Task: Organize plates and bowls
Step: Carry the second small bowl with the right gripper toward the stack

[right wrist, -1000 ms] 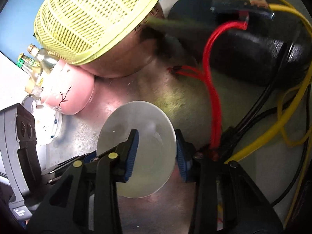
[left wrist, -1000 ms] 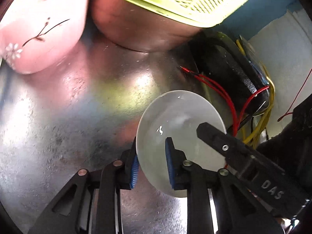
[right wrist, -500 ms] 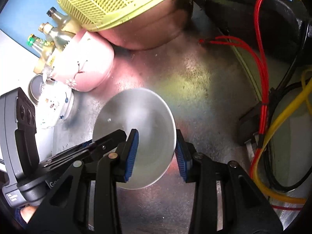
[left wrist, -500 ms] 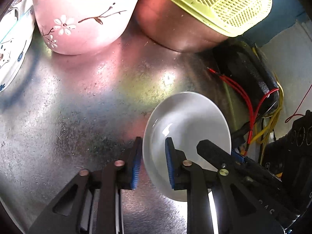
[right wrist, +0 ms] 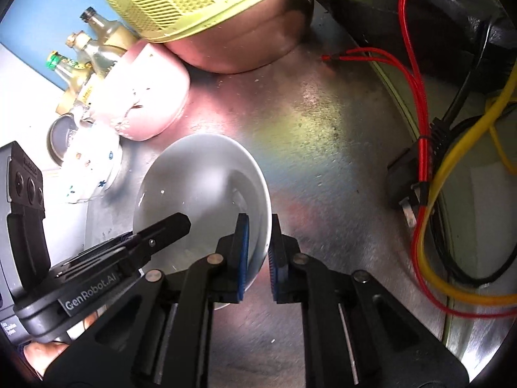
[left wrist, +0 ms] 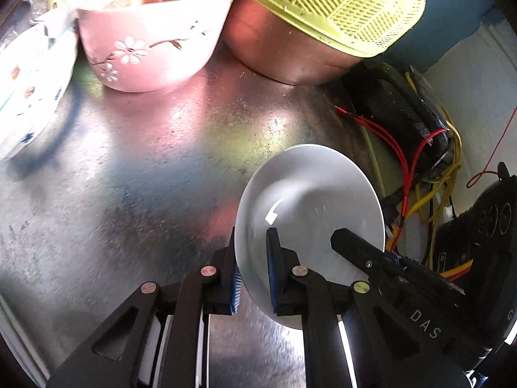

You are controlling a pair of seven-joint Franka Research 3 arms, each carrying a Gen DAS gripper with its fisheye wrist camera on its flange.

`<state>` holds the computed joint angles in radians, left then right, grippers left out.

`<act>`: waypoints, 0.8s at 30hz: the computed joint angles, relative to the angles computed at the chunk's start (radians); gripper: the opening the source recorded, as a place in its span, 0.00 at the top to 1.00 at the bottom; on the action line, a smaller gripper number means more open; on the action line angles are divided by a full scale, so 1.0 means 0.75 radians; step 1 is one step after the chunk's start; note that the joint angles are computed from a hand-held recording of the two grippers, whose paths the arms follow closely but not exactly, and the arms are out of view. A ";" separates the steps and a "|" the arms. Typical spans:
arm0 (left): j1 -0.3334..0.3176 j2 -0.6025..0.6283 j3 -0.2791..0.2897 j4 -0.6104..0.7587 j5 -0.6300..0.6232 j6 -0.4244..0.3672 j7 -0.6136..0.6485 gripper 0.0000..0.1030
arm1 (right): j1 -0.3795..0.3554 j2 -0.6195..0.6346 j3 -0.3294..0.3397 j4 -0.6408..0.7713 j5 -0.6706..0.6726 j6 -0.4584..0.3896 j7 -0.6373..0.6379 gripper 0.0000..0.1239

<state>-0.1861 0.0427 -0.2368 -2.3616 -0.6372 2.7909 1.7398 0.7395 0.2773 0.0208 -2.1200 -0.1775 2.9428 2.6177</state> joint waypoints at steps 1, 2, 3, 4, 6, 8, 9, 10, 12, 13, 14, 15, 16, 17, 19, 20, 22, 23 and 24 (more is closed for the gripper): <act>0.001 -0.027 0.000 -0.021 -0.006 0.001 0.003 0.88 | 0.015 -0.007 -0.009 0.003 -0.015 -0.008 0.014 0.91; -0.001 -0.051 0.004 -0.040 -0.013 0.002 0.006 0.88 | 0.029 -0.014 -0.015 0.006 -0.034 -0.016 0.031 0.91; -0.006 -0.078 0.011 -0.062 -0.022 0.005 0.009 0.88 | 0.038 -0.021 -0.015 0.010 -0.049 -0.022 0.044 0.91; -0.012 -0.107 0.022 -0.081 -0.032 0.003 0.015 0.88 | 0.046 -0.026 -0.015 0.015 -0.066 -0.030 0.058 0.91; -0.029 -0.161 0.049 -0.124 -0.056 0.002 0.025 0.88 | 0.055 -0.041 -0.007 0.021 -0.101 -0.047 0.082 0.91; -0.050 -0.221 0.080 -0.172 -0.072 0.002 0.030 0.88 | 0.063 -0.029 0.002 0.056 -0.132 -0.067 0.107 0.91; -0.060 -0.256 0.097 -0.200 -0.073 0.003 0.027 0.88 | 0.069 -0.030 0.006 0.067 -0.148 -0.078 0.121 0.91; -0.071 -0.281 0.114 -0.218 -0.070 0.003 0.023 0.88 | 0.073 -0.035 0.011 0.073 -0.163 -0.086 0.133 0.91; -0.089 -0.345 0.145 -0.268 -0.054 0.003 0.006 0.88 | 0.079 -0.038 0.024 0.090 -0.190 -0.103 0.154 0.91; -0.098 -0.379 0.162 -0.294 -0.043 0.002 -0.004 0.88 | 0.084 -0.037 0.029 0.102 -0.206 -0.112 0.166 0.91; -0.108 -0.413 0.180 -0.321 -0.034 0.003 -0.010 0.88 | 0.088 -0.035 0.033 0.113 -0.222 -0.118 0.178 0.91; -0.117 -0.442 0.196 -0.343 -0.020 0.006 -0.023 0.88 | 0.095 -0.039 0.037 0.118 -0.239 -0.125 0.193 0.91; -0.124 -0.474 0.212 -0.366 -0.004 0.006 -0.037 0.88 | 0.100 -0.042 0.041 0.124 -0.255 -0.133 0.205 0.91; -0.130 -0.507 0.228 -0.388 0.012 0.005 -0.051 0.88 | 0.105 -0.044 0.047 0.131 -0.270 -0.141 0.217 0.91; -0.141 -0.577 0.261 -0.438 0.048 0.003 -0.079 0.88 | 0.114 -0.050 0.061 0.145 -0.299 -0.157 0.239 0.91; -0.146 -0.603 0.274 -0.457 0.067 0.004 -0.097 0.88 | 0.119 -0.051 0.067 0.153 -0.313 -0.166 0.251 0.91; -0.152 -0.675 0.303 -0.506 0.109 0.003 -0.129 0.88 | 0.131 -0.050 0.080 0.174 -0.340 -0.183 0.273 0.91; -0.152 -0.709 0.317 -0.528 0.132 0.000 -0.146 0.88 | 0.136 -0.050 0.087 0.185 -0.352 -0.189 0.281 0.91; -0.147 -0.748 0.329 -0.552 0.159 -0.005 -0.165 0.88 | 0.140 -0.045 0.095 0.201 -0.359 -0.196 0.284 0.91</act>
<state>-0.2960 -0.5183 0.0099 -2.7753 -0.5181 2.7868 1.6158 0.8449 0.2438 0.0923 -1.9692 -0.4472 2.7959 2.8308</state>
